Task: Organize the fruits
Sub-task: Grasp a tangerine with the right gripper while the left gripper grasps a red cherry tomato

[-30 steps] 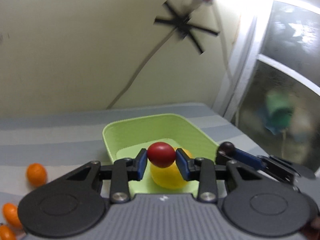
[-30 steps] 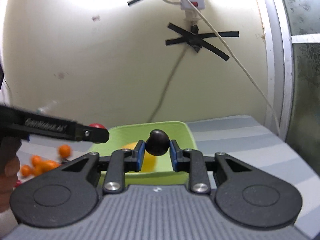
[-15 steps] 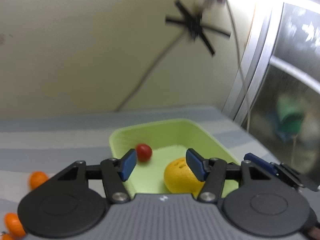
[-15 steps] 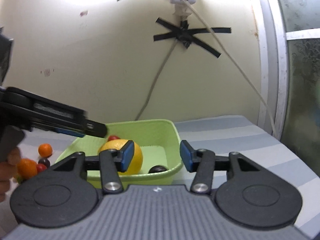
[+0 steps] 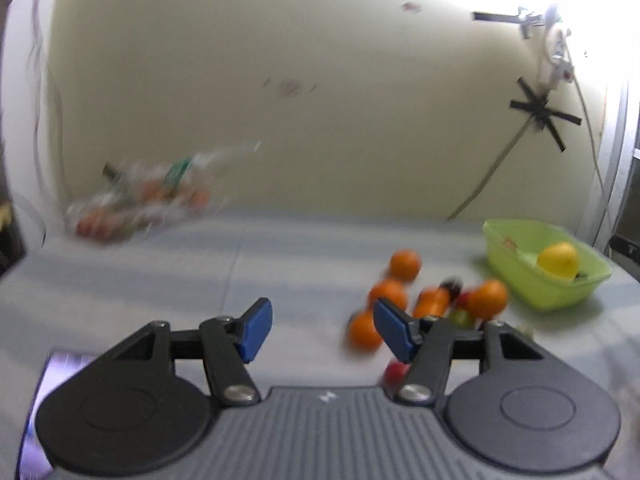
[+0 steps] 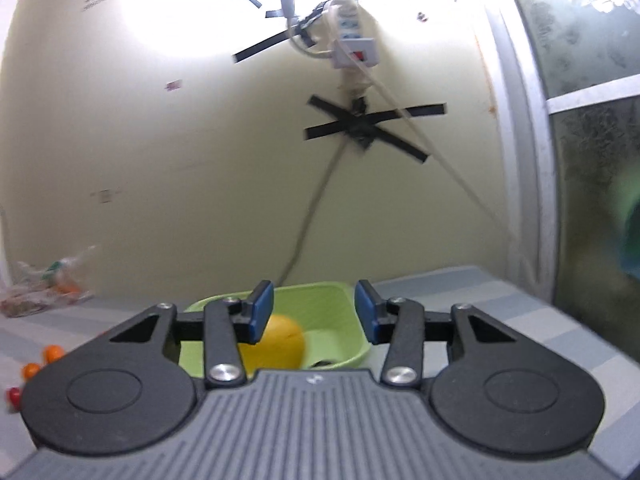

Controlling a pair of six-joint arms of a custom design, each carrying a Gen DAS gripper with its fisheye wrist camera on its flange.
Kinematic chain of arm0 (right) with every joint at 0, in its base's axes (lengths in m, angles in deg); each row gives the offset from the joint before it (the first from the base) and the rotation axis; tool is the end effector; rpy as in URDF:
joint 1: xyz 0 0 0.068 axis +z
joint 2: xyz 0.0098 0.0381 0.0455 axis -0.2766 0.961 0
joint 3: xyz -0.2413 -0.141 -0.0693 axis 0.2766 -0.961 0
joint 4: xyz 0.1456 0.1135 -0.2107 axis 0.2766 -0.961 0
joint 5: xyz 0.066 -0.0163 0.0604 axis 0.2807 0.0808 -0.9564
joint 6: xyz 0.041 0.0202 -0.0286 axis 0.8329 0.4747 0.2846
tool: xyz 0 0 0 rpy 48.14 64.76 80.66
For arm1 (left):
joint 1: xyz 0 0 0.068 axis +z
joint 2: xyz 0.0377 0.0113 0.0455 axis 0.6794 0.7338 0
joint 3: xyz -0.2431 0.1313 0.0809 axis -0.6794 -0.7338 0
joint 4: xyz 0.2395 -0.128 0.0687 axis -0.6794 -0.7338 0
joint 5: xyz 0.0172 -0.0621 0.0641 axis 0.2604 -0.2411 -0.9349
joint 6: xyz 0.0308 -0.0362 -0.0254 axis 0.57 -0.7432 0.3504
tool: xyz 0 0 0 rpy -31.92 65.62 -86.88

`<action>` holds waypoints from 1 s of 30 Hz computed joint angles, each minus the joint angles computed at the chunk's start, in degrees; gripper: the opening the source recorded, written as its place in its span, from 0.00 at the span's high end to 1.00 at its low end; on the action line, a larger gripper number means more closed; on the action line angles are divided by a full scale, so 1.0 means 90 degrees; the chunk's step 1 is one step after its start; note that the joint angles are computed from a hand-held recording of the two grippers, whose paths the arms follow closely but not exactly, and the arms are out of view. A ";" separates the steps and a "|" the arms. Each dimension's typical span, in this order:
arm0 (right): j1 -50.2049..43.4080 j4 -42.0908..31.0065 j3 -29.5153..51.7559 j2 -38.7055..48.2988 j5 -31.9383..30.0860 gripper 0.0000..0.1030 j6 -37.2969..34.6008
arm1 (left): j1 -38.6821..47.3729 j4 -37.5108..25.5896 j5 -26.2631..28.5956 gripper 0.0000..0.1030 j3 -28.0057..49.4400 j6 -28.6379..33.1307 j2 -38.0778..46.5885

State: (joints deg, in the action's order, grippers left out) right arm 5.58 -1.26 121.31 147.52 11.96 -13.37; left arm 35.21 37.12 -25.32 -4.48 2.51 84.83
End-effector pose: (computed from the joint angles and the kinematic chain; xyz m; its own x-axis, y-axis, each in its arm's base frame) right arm 0.3526 0.1407 0.0328 -0.2332 0.0928 -0.9680 -0.3511 0.9202 0.1728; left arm 0.2398 -0.0219 0.0691 -0.4731 -0.1779 -0.8629 -0.2347 0.9695 -0.0712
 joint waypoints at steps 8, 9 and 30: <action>0.1202 -0.1278 0.0143 -0.0359 -0.0750 0.53 -0.0531 | -0.0102 0.1130 0.0883 0.40 0.0075 -0.0201 0.1284; 0.1316 -0.1516 0.0287 -0.0363 -0.0746 0.50 -0.0650 | -0.0266 0.1247 0.0765 0.38 0.0119 -0.0215 0.1450; 0.1682 -0.1738 -0.0077 -0.0493 -0.0779 0.58 -0.0823 | -0.0556 0.0138 0.0292 0.61 0.1360 -0.0179 0.2172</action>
State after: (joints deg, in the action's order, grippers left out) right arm 20.71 -16.90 120.61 143.09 4.94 -20.78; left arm 30.20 38.36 -22.70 7.76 0.89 104.38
